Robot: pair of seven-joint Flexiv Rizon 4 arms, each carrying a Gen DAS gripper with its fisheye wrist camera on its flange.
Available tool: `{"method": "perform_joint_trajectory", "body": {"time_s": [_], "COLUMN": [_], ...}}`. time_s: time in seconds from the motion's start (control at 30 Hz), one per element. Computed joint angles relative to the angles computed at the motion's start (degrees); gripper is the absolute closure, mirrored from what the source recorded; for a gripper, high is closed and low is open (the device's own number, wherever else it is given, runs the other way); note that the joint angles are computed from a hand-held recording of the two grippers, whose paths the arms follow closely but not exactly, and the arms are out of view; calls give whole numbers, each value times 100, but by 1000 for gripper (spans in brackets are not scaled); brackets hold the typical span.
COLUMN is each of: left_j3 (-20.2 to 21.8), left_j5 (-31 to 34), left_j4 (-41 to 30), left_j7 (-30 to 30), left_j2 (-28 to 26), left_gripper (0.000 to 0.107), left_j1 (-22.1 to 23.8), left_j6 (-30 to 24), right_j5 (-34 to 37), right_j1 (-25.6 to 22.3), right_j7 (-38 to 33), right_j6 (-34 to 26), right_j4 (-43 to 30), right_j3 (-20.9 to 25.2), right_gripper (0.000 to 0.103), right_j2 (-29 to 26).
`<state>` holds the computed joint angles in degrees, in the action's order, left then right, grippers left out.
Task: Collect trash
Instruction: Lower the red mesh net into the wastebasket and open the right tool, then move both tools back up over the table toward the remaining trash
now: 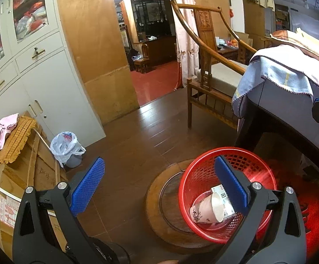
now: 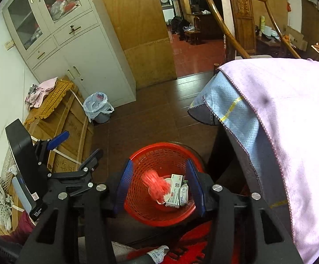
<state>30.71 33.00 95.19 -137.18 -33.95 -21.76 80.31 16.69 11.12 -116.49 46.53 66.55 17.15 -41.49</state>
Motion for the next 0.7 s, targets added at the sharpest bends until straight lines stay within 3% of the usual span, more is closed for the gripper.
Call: {"method": "perform_joint_trajectory", "body": {"time_s": [0.37,0.7], "left_j3": [173,-45], "left_j5": [657,1950], "left_j4": [-225,-687], "left_j7": [-477,-1133], "left_j2": [175,531], "left_gripper": [11,11], "left_j1": [-394,-890], "left_j6": [-118,-610], "right_j5": [239,876], "right_j1": [-304,-962], "right_j7": [-135,-587], "right_j6": [680,1415], "right_j4": [554,1186], "right_j3": [40,213], "right_gripper": [47,42], "right_j2": [442,1092]}}
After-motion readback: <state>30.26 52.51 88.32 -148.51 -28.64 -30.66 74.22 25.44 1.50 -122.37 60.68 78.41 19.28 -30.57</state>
